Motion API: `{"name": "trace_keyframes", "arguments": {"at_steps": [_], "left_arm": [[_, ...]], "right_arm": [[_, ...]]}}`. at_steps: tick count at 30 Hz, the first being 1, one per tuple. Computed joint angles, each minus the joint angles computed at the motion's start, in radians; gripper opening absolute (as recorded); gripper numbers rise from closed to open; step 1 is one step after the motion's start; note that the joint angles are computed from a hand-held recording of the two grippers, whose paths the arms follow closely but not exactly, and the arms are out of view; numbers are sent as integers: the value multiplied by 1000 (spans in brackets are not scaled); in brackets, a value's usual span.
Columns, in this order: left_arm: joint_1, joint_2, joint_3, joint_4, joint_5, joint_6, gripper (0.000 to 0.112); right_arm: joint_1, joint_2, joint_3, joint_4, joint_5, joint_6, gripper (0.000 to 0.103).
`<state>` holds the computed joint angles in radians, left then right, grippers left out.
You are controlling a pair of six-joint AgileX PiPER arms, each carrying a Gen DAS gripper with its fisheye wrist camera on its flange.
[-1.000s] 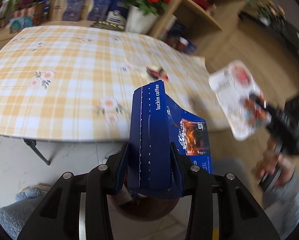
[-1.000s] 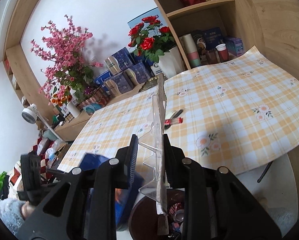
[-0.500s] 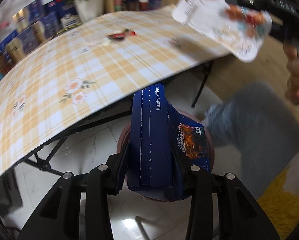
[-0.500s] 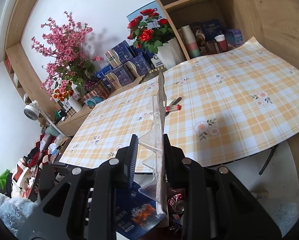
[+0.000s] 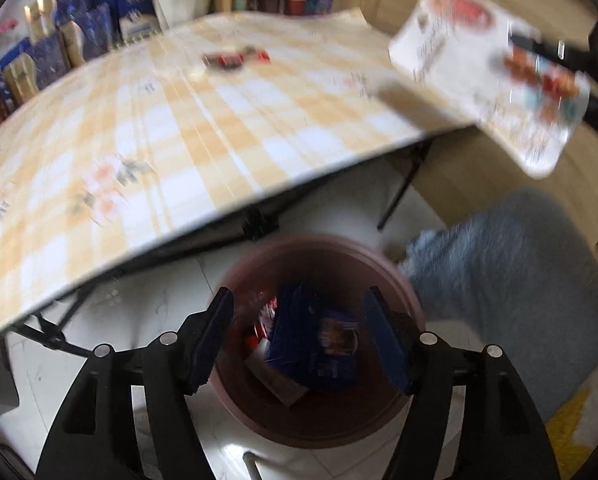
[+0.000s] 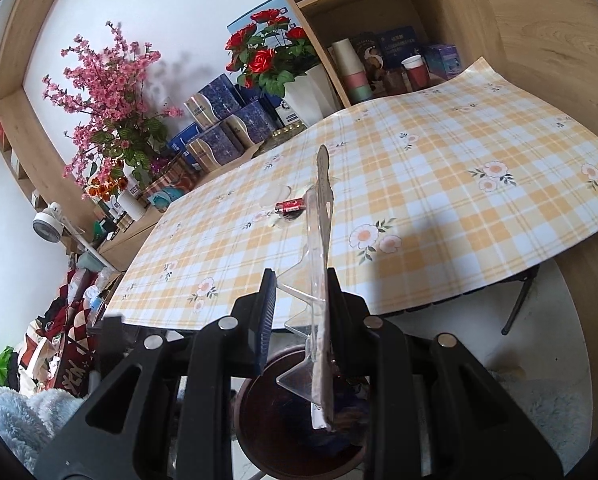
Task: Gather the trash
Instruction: 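Lower the clear blister pack into the bin and open the right tool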
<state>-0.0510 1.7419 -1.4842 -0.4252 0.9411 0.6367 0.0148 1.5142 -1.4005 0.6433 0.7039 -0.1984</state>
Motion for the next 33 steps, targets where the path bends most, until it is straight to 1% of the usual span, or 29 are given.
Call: {"name": "trace_keyframes", "arguments": {"at_steps": [2,3,4,5,10,11,14,18,19,20,21,25,29,30,33], "left_arm": [[36,-36,-11,-28,-17,-16,79],[53,-61,-4,-45,-41,-34,82],[70,-78,-2,-61,-51,-41,88],[91,-100,1,-76,-63,-55,91],[156,-198,26,-68,-124,-140,96],[165,-213,31,-63,-129,-149,97],[190,-246,24,-41,-134,-178,97],[230,-288,35,-42,-139,-167,97],[232,-297,34,-24,-151,-171,97],[240,-307,36,-23,-149,-164,97],[248,-309,33,-26,-143,-155,97],[268,-316,53,-57,-145,-129,97],[283,-316,84,-106,-148,-81,97],[282,-319,91,-101,-158,-82,97],[251,-339,124,-3,-240,-162,97]], "right_arm": [[11,-4,3,-23,4,19,27],[20,-7,6,-41,6,36,27],[29,-8,8,-51,13,45,27],[38,-8,10,-57,22,49,27],[106,7,-5,-94,82,62,27],[116,11,-8,-90,94,55,27],[162,46,-43,-75,168,31,27],[245,91,-93,-189,213,107,27],[261,108,-109,-207,232,119,27],[269,118,-117,-218,244,126,27],[287,140,-141,-243,274,144,27],[330,195,-197,-311,347,180,27],[340,235,-219,-343,386,230,27],[338,244,-221,-344,392,235,28],[343,279,-245,-362,412,251,28]]}}
